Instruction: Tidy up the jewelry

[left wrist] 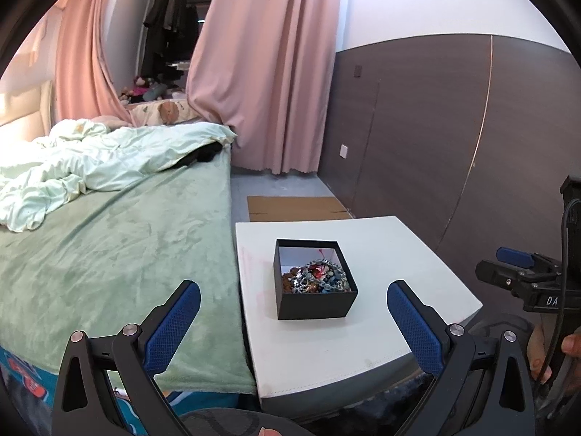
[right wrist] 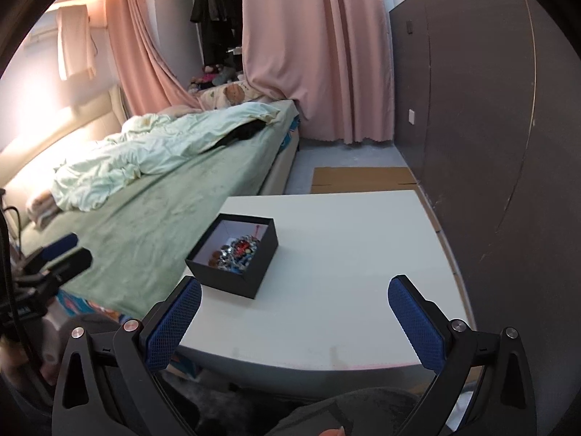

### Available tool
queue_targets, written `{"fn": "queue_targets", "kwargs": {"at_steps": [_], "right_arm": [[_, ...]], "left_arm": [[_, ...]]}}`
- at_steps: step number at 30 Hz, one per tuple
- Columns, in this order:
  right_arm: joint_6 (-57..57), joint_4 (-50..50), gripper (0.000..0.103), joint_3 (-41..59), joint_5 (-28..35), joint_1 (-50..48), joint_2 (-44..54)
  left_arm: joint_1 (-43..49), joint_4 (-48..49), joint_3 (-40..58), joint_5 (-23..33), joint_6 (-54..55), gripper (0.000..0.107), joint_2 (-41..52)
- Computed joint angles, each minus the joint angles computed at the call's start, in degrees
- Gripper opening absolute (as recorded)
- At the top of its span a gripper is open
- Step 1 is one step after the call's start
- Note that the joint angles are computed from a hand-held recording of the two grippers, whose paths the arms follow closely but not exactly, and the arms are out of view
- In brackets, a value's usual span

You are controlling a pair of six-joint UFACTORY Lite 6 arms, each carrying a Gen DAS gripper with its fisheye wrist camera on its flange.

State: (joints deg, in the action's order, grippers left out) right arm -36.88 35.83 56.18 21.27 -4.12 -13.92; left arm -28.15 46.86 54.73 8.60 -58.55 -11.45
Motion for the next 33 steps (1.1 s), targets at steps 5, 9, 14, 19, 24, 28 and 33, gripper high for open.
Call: {"fn": "queue_targets", "kwargs": {"at_steps": [5, 9, 14, 19, 24, 28, 33], "right_arm": [[-1.46, 0.82, 0.103, -0.91, 1.43, -2.1, -1.32], [-1.51, 0.51, 0.103, -0.87, 2.57, -3.03, -1.5], [-1.2, -0.06, 0.103, -0.41, 2.91, -3.4, -1.14], [-0.59, -0.42, 0.103, 0.06, 2.98, -3.38, -0.59], [-1.6, 0.81, 0.103, -0.37, 2.98, -3.45, -0.76], [-2.5, 1.79, 0.103, -0.48, 3.25, -3.65, -0.91], [-3.96, 3.65, 0.103, -1.06, 3.5, -4.33, -1.24]], "left_arm": [[-0.65, 1.42, -0.09, 0.54, -1.7, 0.103, -0.17], [-1.05, 0.68, -0.16, 0.62, -1.19, 0.103, -0.18], [-0.86, -1.18, 0.7, 0.7, 1.04, 0.103, 0.84], [-0.18, -2.13, 0.39, 0.07, 0.84, 0.103, 0.44], [-1.36, 1.62, 0.07, 1.6, -3.1, 0.103, -0.31], [-2.64, 5.31, -0.26, 3.05, -6.82, 0.103, -1.2], [-3.06, 4.56, -0.48, 3.7, -6.32, 0.103, -2.05]]}}
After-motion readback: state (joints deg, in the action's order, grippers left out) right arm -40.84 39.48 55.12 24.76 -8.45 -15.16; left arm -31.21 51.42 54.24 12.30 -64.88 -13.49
